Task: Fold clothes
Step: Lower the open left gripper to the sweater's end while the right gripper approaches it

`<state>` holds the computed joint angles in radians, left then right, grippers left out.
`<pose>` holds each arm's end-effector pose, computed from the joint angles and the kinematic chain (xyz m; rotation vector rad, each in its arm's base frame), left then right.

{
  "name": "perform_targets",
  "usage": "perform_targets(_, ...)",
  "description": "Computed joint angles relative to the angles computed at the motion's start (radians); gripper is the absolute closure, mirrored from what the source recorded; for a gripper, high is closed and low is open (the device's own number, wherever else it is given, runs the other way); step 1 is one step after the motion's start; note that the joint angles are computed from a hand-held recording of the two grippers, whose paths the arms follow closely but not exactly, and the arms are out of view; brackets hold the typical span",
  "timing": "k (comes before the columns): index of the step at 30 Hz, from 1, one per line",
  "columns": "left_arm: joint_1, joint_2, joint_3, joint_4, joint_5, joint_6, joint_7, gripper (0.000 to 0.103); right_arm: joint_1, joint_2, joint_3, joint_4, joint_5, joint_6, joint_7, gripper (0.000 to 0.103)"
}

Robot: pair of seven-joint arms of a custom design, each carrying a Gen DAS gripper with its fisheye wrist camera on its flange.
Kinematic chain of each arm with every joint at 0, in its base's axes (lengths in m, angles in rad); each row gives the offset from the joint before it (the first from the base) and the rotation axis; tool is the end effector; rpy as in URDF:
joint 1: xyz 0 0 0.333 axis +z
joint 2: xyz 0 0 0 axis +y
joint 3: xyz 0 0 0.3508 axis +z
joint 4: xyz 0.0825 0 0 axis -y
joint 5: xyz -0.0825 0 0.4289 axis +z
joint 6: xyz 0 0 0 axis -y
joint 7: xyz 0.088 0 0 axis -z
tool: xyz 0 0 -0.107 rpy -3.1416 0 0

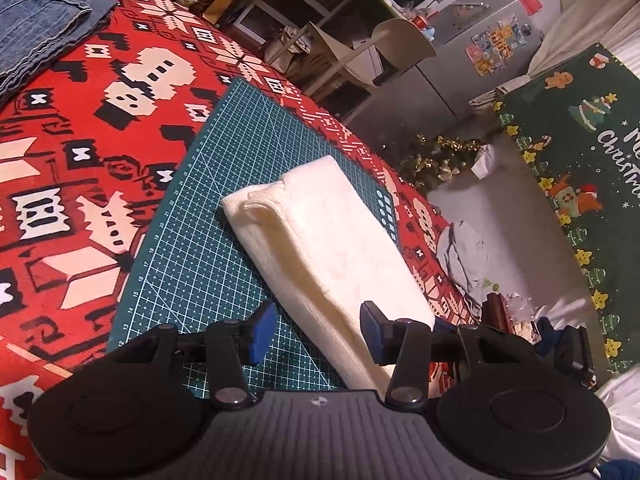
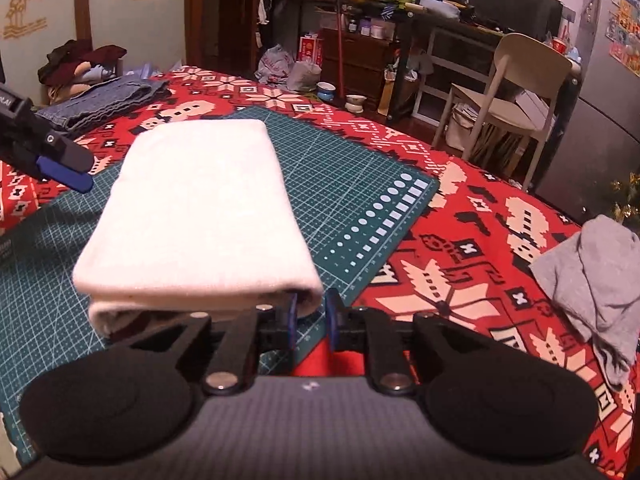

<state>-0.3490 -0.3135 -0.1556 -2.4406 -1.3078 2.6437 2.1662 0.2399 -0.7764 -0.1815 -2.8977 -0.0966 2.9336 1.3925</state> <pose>0.4464 -0.2208 0.4690 1.7924 -1.9145 1.2850 0.3601 0.0279 0.4737 -1.9879 1.4354 -0.7095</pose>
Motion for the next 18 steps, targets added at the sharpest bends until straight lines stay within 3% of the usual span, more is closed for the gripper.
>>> perform_targets(4,0.000,0.002,-0.002,0.002,0.014,-0.005,-0.004,0.057,0.036,0.007,-0.042,0.010,0.011,-0.003,-0.050,0.094)
perform_targets(8,0.002,-0.004,-0.003,-0.001,0.034,0.002,-0.019,0.057,0.039,-0.021,-0.029,0.001,0.027,-0.024,-0.053,0.096)
perform_targets(14,0.006,-0.013,0.003,-0.003,0.062,0.003,-0.052,0.057,0.098,-0.119,-0.002,-0.018,0.059,-0.154,-0.067,0.097)
perform_targets(18,0.012,-0.031,0.000,-0.010,0.102,0.032,-0.084,0.057,0.190,-0.168,0.008,-0.022,0.095,-0.238,-0.111,0.097)
